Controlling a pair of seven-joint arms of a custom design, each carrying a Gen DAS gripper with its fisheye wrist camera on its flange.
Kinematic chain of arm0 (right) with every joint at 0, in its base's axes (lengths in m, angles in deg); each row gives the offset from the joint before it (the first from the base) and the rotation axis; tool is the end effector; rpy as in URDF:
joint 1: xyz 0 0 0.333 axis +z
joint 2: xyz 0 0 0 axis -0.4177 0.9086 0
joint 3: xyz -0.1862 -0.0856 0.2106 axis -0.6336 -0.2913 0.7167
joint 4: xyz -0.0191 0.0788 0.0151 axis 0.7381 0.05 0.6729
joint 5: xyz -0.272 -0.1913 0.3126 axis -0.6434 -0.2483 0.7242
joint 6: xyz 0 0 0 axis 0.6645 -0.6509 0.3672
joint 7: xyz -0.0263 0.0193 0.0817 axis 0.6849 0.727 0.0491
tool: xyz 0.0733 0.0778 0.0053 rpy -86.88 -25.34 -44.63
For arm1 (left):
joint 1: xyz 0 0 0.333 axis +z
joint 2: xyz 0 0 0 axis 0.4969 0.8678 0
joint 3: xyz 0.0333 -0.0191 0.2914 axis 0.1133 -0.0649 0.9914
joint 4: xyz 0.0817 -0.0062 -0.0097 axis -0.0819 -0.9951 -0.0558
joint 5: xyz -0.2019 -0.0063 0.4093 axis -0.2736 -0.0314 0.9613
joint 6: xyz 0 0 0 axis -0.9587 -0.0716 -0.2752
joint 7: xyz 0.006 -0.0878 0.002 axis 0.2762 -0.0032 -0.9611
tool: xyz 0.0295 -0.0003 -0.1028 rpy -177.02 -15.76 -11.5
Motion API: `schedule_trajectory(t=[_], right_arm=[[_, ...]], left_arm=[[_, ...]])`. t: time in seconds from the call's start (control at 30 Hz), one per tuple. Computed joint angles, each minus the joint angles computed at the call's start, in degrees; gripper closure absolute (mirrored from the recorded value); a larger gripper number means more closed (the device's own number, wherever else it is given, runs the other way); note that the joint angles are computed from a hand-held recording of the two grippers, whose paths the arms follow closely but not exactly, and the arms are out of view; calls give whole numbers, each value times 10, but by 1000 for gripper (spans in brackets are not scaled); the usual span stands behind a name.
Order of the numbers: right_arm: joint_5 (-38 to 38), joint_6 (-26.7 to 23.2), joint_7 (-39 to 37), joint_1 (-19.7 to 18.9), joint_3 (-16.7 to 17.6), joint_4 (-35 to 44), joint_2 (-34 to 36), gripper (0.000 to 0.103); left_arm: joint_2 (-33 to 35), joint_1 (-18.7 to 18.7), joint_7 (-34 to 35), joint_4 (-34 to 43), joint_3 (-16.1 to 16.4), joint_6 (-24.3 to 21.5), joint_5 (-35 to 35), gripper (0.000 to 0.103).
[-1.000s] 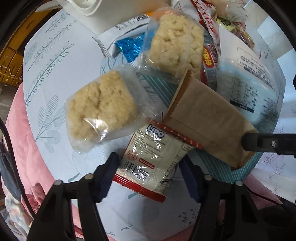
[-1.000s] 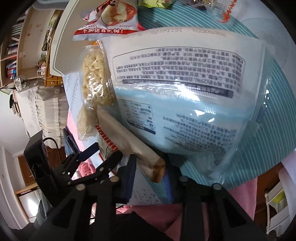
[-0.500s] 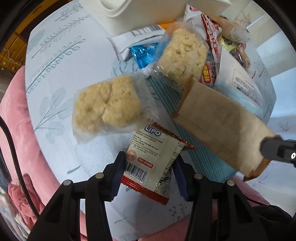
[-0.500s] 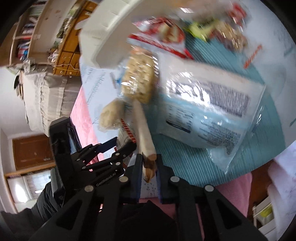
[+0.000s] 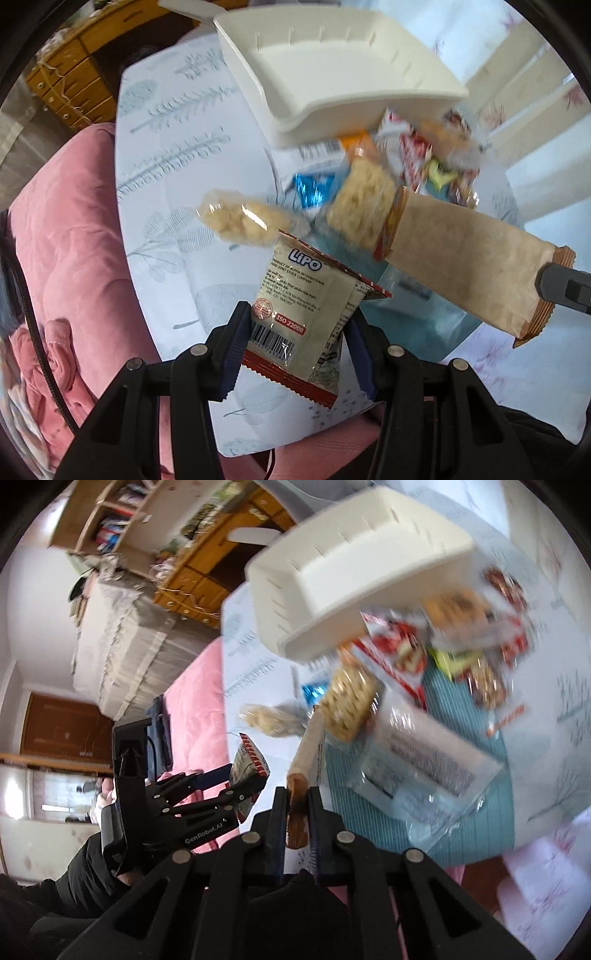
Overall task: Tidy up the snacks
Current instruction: 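Grasp the LIPO packet with the left tool while the right tool grasps the brown wafer bar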
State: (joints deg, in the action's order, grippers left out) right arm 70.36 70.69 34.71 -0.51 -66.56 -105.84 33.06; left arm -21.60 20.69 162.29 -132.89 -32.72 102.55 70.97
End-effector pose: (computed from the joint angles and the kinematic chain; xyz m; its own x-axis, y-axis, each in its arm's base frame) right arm 0.5020 0.3444 0.6102 -0.0663 -0.8303 -0.5533 -0.9722 0.1786 -0.1516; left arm 0.5380 -0.1795 0.5768 -0.2178 -0.9660 0.1391 -0.9708 0.1998 -0.1326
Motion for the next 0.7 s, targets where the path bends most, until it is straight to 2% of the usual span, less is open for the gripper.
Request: schedule_trajectory(t=[0.1, 0.27, 0.4, 0.7], right_arm=[[0, -25, -52, -3, -10, 33, 13, 93], [-5, -53, -121, -16, -19, 96, 41, 93], [-6, -59, -161, -28, -25, 123, 53, 93], [-10, -61, -220, -57, -36, 187, 102, 93]], left_arm=[[-3, 5, -21, 8, 0, 8, 4, 54], [26, 5, -78, 66, -6, 11, 3, 54], [63, 4, -127, 127, -14, 22, 3, 54], [165, -10, -222, 253, -39, 50, 64, 54]])
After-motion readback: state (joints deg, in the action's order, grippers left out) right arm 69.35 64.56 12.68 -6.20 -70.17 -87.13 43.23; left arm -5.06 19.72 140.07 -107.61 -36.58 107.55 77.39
